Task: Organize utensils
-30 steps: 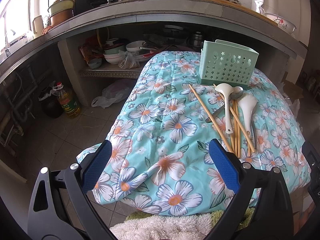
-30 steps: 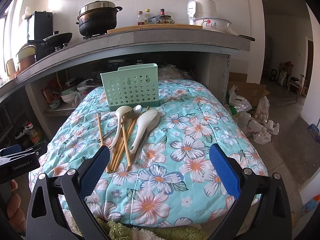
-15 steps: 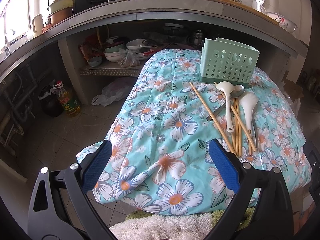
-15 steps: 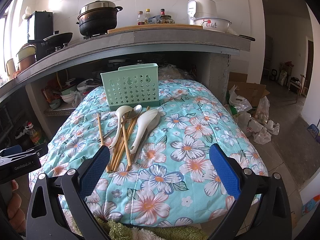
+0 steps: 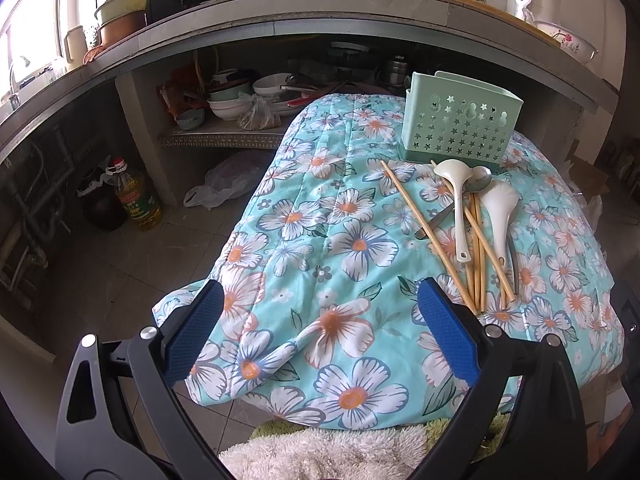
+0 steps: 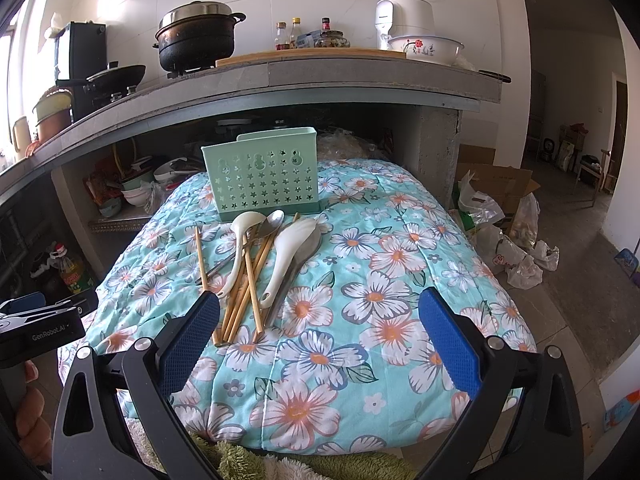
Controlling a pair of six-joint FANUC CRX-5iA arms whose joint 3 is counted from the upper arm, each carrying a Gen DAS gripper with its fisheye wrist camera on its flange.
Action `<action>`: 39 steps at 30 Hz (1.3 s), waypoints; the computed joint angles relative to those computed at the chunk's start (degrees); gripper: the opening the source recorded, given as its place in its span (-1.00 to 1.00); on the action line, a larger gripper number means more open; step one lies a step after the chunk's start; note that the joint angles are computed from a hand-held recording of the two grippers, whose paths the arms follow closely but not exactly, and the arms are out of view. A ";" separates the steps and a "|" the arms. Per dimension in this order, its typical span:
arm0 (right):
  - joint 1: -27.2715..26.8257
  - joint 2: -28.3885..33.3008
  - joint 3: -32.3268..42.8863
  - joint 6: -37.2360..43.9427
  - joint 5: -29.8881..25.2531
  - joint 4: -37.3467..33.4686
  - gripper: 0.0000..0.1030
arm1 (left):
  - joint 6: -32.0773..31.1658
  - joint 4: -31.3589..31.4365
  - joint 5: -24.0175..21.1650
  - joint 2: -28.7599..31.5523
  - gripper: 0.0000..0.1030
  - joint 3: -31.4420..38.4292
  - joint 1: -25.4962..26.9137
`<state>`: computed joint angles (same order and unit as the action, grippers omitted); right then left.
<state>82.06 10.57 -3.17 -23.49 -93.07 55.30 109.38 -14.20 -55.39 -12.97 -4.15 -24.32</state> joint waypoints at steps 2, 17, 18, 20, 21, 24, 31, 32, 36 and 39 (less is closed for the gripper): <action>0.01 -0.03 -0.01 -0.03 -0.03 0.01 0.88 | -0.09 0.03 0.00 -0.06 0.82 -0.08 0.03; -0.14 0.25 0.35 0.34 0.19 -0.08 0.88 | -0.08 0.00 -0.16 0.17 0.82 0.24 -0.05; -0.14 0.23 0.33 0.39 0.23 -0.09 0.88 | -0.09 0.03 -0.17 0.13 0.82 0.19 -0.03; -0.22 0.24 0.39 0.74 0.75 -0.22 0.88 | -0.04 -0.07 -0.19 0.20 0.82 0.30 -0.07; -0.28 0.24 0.44 0.94 0.95 -0.27 0.88 | -0.09 -0.03 -0.19 0.19 0.82 0.29 -0.05; -0.26 0.03 0.32 1.07 1.38 -0.47 0.88 | 0.08 -0.23 0.10 0.24 0.82 0.19 0.04; -0.39 -1.01 -1.01 1.51 3.74 -0.57 0.88 | -1.75 0.46 0.30 1.92 0.82 1.11 0.06; -0.37 -1.17 -1.23 1.32 3.89 -0.63 0.88 | -1.96 0.15 0.10 2.46 0.82 1.64 -0.25; -0.65 -2.28 -2.57 -0.06 5.55 -1.09 0.88 | -3.58 0.02 -0.49 4.62 0.82 3.89 -1.10; -1.16 -3.06 -3.57 -0.69 7.01 -0.83 0.88 | -6.84 3.10 -0.01 5.86 0.82 4.62 -0.03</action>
<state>80.91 7.52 -6.74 -24.18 -86.06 54.47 102.54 -11.10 -55.40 -7.11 0.47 -24.35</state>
